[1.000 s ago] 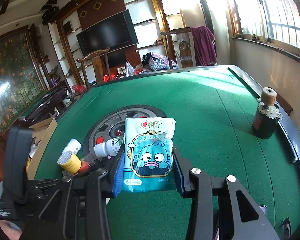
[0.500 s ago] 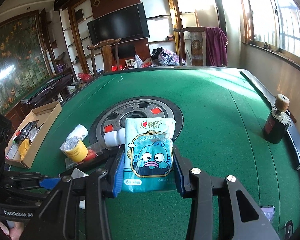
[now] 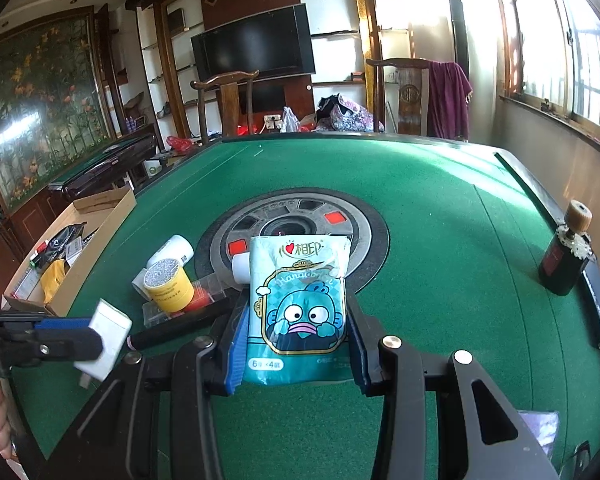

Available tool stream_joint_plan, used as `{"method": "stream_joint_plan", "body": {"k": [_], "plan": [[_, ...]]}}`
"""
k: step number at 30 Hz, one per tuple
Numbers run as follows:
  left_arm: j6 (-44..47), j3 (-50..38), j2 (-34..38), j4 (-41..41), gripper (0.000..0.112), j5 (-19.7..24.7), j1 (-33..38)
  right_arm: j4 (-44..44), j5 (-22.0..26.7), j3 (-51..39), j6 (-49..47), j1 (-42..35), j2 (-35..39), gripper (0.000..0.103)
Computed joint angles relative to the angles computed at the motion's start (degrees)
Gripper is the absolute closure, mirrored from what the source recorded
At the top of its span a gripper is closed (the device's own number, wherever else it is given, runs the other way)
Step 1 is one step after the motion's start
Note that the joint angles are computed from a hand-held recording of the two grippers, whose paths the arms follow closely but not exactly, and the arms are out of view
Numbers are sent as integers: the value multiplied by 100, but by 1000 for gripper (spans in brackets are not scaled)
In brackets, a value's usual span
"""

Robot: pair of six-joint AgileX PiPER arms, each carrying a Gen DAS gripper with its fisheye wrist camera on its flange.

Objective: Organize objects
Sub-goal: 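Carry the white charger and fish pack over the cardboard tray with both tools, then open both tools to drop the charger and fish pack into the tray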

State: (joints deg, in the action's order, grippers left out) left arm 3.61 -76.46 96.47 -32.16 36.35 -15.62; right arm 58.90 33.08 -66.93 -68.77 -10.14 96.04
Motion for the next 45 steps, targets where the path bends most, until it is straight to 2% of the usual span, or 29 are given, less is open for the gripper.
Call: {"method": "stream_joint_plan", "body": {"k": [3, 10, 14, 18, 21, 28, 34, 38, 45], "plan": [[458, 268, -156, -462, 68, -28, 262, 161, -189, 286, -77, 175, -226, 61], [1352, 695, -584, -1243, 68, 47, 918, 476, -190, 743, 133, 710, -568, 61], [1802, 876, -827, -1621, 68, 187, 1420, 203, -328, 752, 581, 1416, -708, 61], [2339, 1094, -1089, -2016, 68, 435, 2164, -470, -442, 463, 1297, 2180, -679, 61], [2656, 1244, -1236, -2247, 68, 554, 2710, -1163, -446, 30, 2012, 2730, -527, 61], [3274, 1406, -1236, -2518, 68, 947, 3856, -2555, 3, -1334, 3512, 3588, 222, 61], [3608, 1497, -1039, -2596, 68, 1015, 4261, -3260, 483, -2541, 4356, 4097, 1008, 61], [3676, 1541, -992, -2501, 68, 847, 4380, -3515, 981, -3560, 4836, 4298, 1707, 61], [3863, 1583, -790, -2389, 68, 944, 4675, -4013, 1615, -5171, 5647, 4662, 2824, 61]]}}
